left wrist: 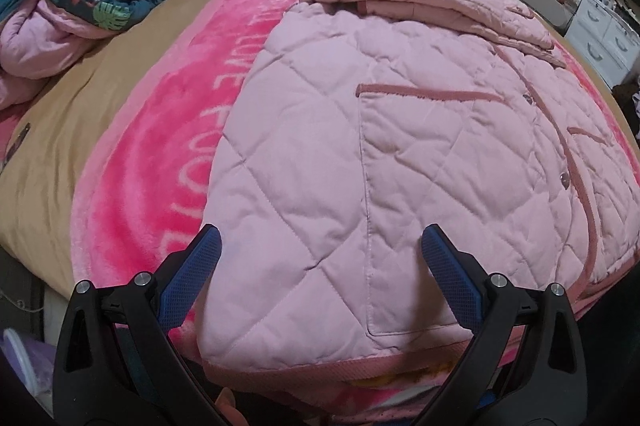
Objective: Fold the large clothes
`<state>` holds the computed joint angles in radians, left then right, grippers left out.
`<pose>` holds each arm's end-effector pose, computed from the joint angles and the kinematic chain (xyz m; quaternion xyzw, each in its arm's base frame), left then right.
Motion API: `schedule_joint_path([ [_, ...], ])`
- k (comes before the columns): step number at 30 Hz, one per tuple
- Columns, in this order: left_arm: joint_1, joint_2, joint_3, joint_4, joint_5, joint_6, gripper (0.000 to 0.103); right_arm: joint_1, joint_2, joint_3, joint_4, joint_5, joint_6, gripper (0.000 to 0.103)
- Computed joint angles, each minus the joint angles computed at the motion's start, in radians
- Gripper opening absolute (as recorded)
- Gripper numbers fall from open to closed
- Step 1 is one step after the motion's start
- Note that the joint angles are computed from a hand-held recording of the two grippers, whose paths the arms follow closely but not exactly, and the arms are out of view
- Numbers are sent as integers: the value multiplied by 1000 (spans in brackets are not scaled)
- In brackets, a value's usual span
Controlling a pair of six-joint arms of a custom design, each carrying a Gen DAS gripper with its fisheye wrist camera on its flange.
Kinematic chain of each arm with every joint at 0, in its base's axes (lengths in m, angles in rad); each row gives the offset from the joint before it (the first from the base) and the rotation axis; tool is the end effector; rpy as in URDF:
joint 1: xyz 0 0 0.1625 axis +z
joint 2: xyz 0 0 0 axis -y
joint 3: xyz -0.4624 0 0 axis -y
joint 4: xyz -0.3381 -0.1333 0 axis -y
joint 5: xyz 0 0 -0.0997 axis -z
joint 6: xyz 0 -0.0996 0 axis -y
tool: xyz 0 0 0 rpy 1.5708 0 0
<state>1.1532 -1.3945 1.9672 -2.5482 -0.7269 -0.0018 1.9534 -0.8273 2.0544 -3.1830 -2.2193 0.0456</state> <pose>-0.0060 -0.5257 0.4129 0.1039 0.8914 -0.2628 0.3542 0.2729 -0.4821 0.1484 0.0959 -0.9274 0.2437 0.2670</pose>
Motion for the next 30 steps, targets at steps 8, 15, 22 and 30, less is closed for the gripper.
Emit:
schedule_joint_path([
  [8,7,-6,-6,33,0,8,94,-19,-17,-27,146,64,-7,99],
  [15,22,-28,-27,76,-10,-26,94,-11,-26,6,72,69,-39,58],
  [22,59,-32,-99,209,-9,-57,94,-13,-95,59,-119,225,-124,25],
  [30,99,-7,-144,283,-79,-79,94,-10,-96,11,-169,311,-141,25],
])
